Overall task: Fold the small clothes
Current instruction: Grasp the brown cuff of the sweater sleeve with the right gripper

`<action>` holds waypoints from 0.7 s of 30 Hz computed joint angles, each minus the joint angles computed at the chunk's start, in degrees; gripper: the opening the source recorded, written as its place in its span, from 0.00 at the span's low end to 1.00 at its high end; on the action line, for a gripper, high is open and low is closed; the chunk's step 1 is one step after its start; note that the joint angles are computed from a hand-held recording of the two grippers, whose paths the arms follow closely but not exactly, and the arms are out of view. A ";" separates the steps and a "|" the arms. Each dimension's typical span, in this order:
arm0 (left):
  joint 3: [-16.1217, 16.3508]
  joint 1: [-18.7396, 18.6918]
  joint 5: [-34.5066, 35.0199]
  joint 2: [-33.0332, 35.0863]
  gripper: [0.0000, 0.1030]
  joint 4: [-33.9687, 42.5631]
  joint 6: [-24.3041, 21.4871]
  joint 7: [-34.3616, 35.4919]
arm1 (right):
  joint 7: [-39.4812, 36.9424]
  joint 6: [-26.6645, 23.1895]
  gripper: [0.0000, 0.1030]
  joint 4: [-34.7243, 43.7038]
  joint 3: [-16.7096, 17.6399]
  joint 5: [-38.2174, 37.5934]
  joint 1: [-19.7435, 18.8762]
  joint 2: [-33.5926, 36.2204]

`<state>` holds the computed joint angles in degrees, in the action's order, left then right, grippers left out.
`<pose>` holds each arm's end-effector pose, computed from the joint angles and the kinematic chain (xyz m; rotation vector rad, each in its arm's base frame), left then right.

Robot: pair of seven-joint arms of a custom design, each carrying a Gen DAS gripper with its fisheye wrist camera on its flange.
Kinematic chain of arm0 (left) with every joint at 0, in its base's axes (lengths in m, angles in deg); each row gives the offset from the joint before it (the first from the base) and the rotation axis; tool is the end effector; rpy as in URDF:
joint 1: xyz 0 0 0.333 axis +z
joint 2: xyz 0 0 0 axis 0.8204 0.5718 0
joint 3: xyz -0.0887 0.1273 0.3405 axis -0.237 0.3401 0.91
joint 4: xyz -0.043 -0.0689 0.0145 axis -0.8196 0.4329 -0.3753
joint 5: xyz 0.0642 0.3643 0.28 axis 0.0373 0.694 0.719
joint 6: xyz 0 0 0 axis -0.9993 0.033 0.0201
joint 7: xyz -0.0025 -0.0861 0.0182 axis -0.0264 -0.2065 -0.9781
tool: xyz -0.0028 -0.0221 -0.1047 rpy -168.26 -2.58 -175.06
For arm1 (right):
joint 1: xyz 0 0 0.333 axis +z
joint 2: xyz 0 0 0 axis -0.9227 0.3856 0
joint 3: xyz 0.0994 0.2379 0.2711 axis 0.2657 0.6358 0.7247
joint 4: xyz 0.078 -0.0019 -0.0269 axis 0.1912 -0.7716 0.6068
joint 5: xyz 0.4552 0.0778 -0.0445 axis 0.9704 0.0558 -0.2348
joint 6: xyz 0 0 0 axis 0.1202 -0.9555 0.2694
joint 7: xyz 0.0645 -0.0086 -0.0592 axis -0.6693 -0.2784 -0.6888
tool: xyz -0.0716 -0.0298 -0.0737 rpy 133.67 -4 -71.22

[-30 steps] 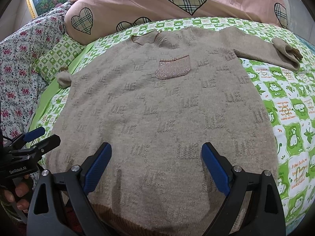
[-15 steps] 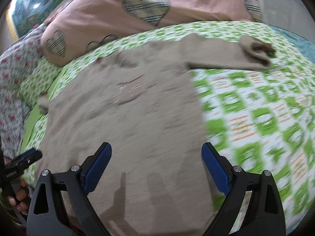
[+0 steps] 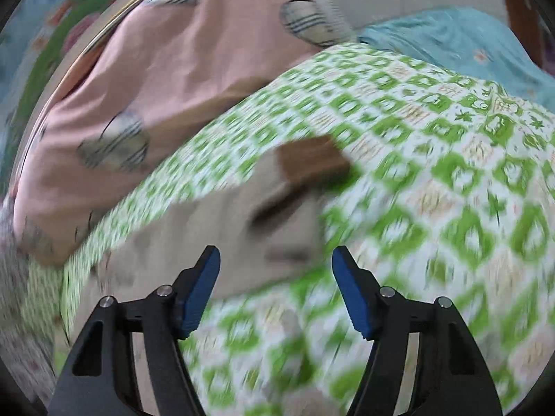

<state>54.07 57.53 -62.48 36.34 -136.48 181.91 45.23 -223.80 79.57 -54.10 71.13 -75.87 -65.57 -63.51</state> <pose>0.7164 -0.0865 0.4746 -1.4925 2.3432 -0.8421 0.5071 0.1027 0.5116 -0.3582 2.4152 -0.7943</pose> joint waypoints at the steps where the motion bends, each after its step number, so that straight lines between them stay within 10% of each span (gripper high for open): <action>1: 0.20 -0.33 1.01 0.54 0.94 0.58 -0.28 -0.83 | 0.53 1.39 0.65 -0.14 -0.87 -0.70 -0.81 0.28; 8: 0.32 -0.61 4.39 3.13 0.94 3.68 -1.86 -4.87 | 4.04 9.34 0.55 0.03 -4.30 -3.07 -5.67 3.34; 11: -0.02 -0.09 4.21 3.50 0.94 4.04 -1.98 -5.04 | 4.80 10.23 0.09 0.51 -4.29 -4.96 -6.60 3.57; 21: -0.77 1.78 0.55 3.40 0.94 3.83 -3.34 -3.33 | 1.47 14.55 0.08 14.92 -2.47 -16.59 0.26 13.09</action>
